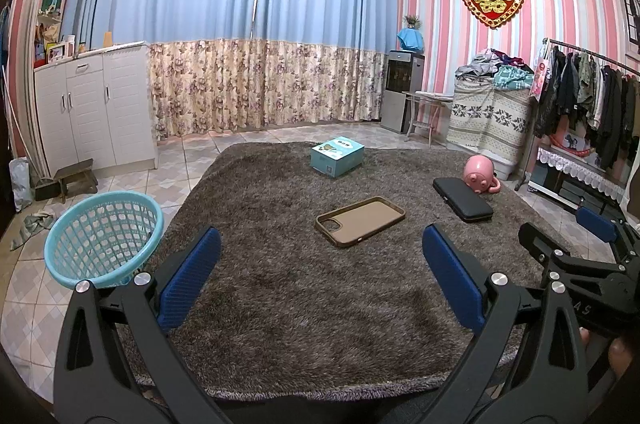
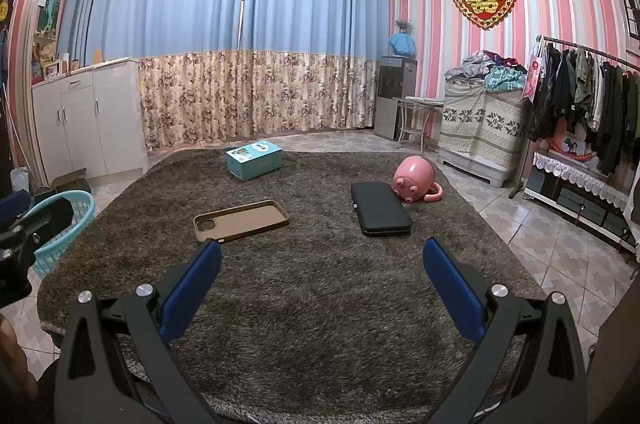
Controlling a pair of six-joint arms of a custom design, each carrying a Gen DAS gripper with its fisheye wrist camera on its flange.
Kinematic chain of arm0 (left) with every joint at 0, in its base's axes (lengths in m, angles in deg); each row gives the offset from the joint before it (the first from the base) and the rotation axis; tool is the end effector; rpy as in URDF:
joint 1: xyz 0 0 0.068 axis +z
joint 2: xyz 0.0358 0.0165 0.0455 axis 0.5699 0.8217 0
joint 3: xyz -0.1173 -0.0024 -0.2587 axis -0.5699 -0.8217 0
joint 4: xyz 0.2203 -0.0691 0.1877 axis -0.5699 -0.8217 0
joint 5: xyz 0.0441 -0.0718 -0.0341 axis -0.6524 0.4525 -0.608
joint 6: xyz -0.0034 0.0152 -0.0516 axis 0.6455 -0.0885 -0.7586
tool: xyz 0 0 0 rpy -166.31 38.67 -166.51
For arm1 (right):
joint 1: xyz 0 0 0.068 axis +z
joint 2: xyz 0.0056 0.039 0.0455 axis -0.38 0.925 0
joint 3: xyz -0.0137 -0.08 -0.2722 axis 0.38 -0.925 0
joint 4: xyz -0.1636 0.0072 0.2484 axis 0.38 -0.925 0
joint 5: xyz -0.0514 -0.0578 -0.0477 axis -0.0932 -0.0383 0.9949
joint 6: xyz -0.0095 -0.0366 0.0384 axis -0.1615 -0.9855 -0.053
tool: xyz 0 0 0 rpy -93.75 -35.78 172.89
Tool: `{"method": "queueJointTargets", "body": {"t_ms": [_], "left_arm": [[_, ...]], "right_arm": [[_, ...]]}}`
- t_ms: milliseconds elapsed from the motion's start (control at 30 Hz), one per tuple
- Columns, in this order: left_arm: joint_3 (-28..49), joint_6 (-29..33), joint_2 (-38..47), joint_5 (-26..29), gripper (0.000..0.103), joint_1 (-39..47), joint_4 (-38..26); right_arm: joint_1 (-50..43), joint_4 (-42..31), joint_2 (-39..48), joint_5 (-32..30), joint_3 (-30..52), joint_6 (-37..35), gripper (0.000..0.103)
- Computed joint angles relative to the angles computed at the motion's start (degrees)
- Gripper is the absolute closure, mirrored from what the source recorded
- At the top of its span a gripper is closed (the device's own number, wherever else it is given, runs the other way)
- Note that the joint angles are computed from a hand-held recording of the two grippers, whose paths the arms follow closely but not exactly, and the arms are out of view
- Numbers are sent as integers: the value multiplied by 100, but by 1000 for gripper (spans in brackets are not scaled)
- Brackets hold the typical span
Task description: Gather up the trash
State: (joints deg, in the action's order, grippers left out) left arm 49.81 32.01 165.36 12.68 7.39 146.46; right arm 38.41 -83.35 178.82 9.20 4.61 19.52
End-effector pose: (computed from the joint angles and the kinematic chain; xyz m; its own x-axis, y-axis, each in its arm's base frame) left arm 0.1991 -0.0997 0.0677 -0.3641 0.0799 -0.9279 0.3600 0.9309 -0.0611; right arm 0.1546 0.2088 0.0712 -0.3487 0.1094 -0.9308 0.3625 0.9316 -0.0263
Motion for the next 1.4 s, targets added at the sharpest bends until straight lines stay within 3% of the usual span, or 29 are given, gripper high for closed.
{"method": "queueJointTargets", "body": {"t_ms": [1400], "left_arm": [[-43,-45,-71,-54,5,-59,-16]], "right_arm": [[21,-84,-17,13,21,54,5]]}}
